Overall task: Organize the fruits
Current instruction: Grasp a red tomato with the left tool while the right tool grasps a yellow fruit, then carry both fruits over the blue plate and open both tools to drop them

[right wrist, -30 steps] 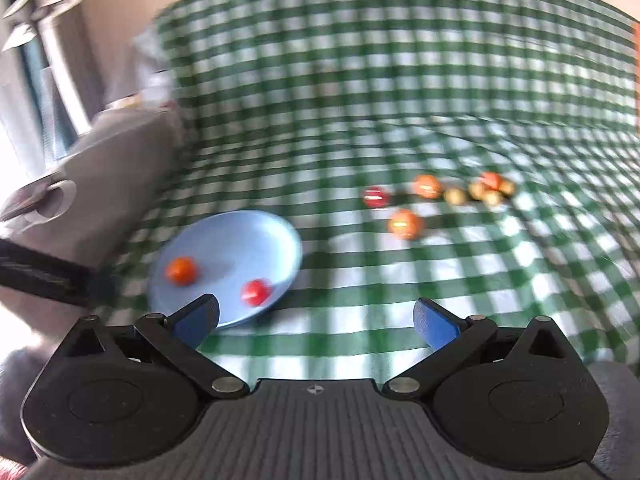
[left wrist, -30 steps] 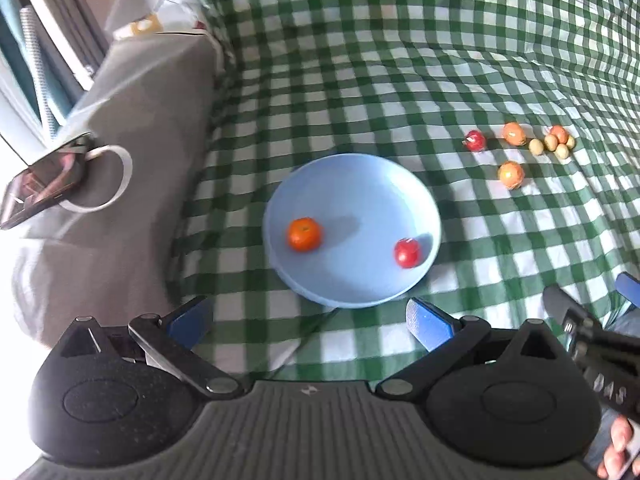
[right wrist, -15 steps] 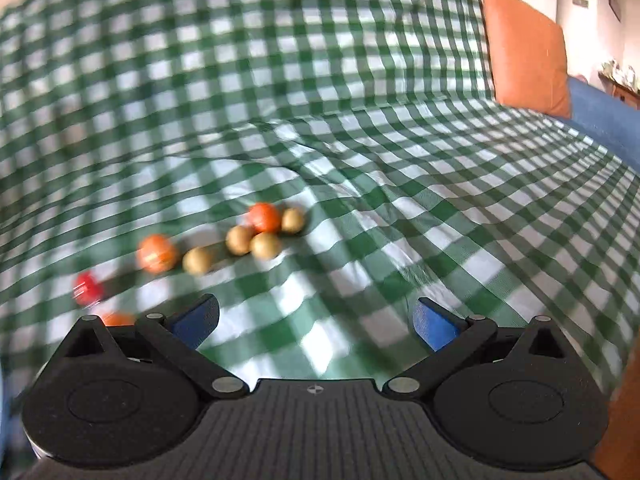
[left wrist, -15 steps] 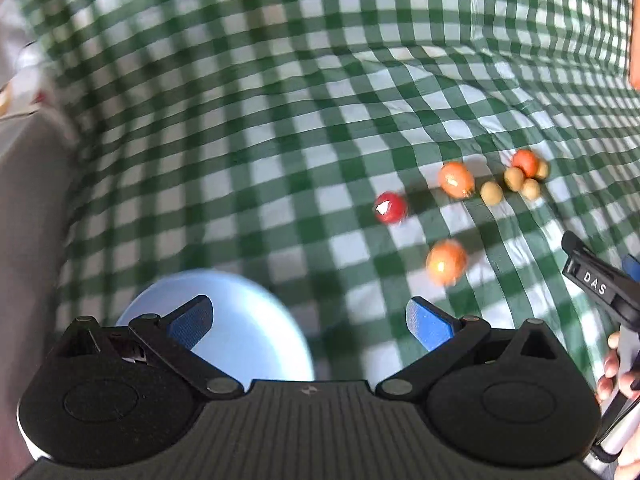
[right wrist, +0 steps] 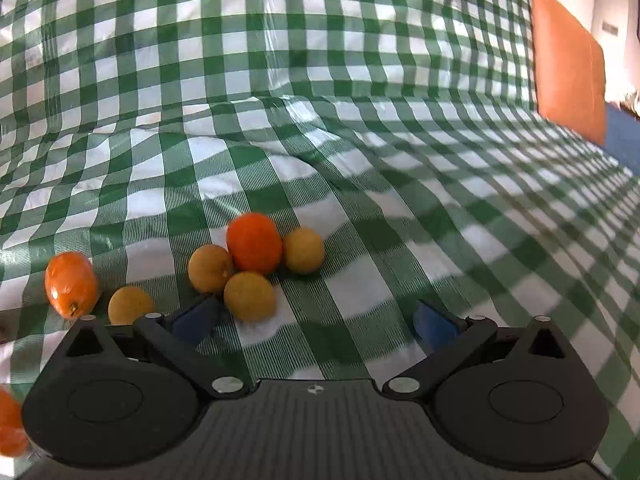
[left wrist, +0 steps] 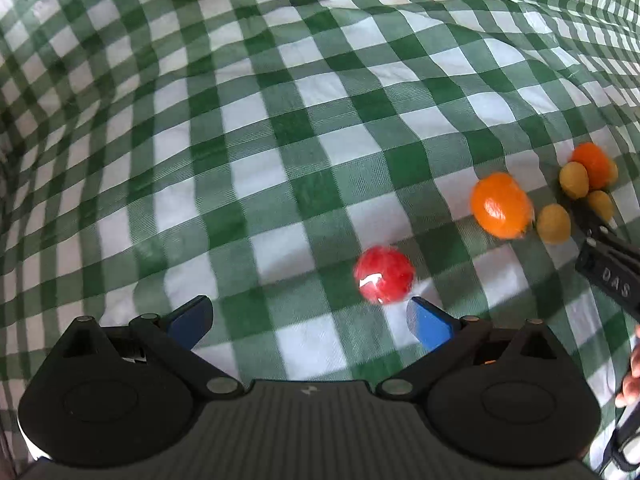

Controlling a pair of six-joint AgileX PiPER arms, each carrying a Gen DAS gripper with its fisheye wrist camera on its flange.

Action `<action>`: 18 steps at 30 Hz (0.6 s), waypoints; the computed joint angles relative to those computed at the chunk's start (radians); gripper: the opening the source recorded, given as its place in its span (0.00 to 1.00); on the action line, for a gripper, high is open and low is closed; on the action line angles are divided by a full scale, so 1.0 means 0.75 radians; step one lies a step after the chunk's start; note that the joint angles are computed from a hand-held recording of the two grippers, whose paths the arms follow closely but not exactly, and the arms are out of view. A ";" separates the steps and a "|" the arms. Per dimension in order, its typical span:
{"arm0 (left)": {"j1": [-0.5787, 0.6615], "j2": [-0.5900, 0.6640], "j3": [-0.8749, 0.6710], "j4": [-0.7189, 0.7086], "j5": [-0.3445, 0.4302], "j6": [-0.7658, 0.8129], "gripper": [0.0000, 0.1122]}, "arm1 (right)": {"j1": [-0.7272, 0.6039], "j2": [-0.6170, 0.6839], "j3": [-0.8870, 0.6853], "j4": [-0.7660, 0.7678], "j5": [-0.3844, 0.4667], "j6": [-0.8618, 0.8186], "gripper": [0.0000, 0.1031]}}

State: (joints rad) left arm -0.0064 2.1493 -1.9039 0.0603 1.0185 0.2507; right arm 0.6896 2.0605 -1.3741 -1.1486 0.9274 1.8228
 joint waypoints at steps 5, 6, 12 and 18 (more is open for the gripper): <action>-0.033 0.103 -0.155 0.003 0.044 -0.034 0.92 | -0.006 -0.012 0.021 -0.023 -0.024 0.013 0.94; -0.037 0.122 -0.193 0.000 0.069 -0.040 0.91 | -0.006 -0.020 0.029 -0.033 -0.041 0.021 0.89; -0.027 0.020 -0.072 -0.109 -0.022 0.096 0.27 | 0.028 -0.047 0.050 -0.086 -0.108 -0.068 0.26; -0.012 -0.135 0.074 -0.140 -0.050 0.121 0.27 | 0.044 -0.115 0.151 -0.176 -0.004 0.201 0.26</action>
State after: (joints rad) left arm -0.0157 2.0479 -1.8487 -0.0444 0.9810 0.3418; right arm 0.7223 1.9739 -1.2606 -1.2809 0.9245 1.9735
